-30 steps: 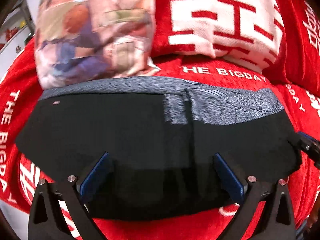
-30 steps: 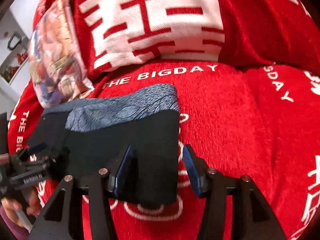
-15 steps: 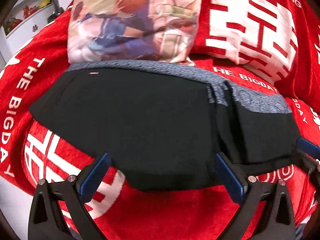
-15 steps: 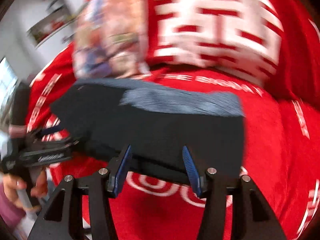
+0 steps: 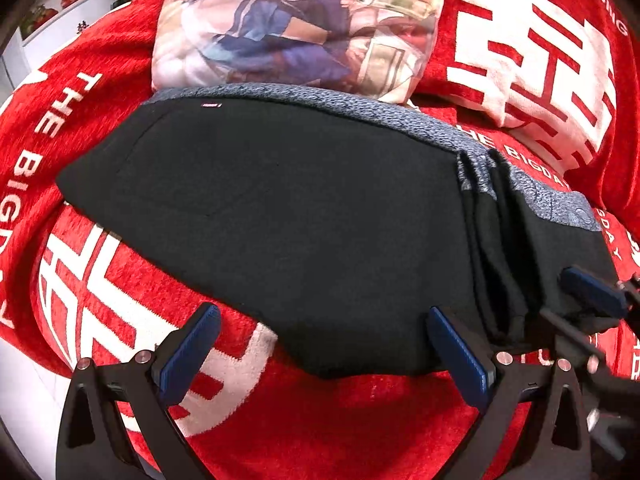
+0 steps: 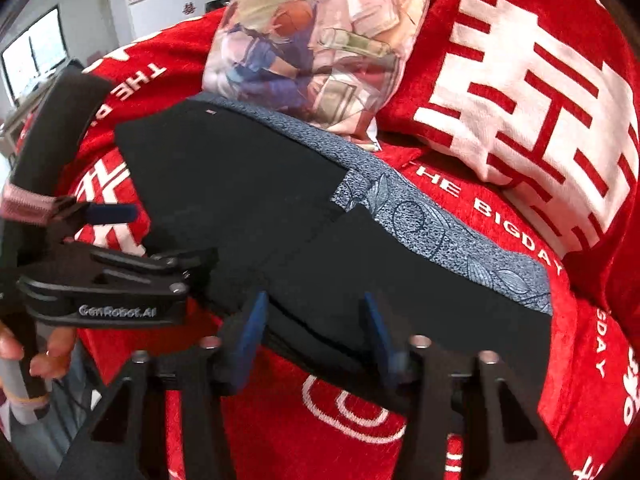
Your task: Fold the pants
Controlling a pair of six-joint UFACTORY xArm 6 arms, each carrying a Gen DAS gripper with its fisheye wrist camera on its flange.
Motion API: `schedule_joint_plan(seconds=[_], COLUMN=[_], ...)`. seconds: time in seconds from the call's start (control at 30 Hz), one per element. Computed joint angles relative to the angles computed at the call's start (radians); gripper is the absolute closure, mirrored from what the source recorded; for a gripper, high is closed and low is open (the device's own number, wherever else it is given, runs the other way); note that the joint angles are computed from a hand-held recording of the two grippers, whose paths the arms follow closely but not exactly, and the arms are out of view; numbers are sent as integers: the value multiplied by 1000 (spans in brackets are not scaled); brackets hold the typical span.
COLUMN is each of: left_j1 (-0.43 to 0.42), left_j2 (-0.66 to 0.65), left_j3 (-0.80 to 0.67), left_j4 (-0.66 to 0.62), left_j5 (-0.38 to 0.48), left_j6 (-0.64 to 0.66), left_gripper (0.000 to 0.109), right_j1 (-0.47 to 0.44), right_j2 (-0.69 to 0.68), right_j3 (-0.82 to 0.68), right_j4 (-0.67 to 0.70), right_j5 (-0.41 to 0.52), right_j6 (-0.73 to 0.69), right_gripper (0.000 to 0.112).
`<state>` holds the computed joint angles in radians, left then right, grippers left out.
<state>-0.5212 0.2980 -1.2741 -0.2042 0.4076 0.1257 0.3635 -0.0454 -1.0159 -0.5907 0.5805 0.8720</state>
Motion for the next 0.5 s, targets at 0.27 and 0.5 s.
schedule_joint_plan(seconds=[0.27, 0.5], left_j1=[4, 5], left_j2=[-4, -8], left_j3=[4, 9], left_j4=[-24, -49], left_j5=[4, 11], left_j6=[18, 25], left_gripper=[6, 6], right_j1=[-11, -7], right_j2=[-30, -32], right_j3=[34, 52], right_j4=[142, 173], right_j5=[-59, -75], right_j6=[-25, -9], right_gripper=[98, 98])
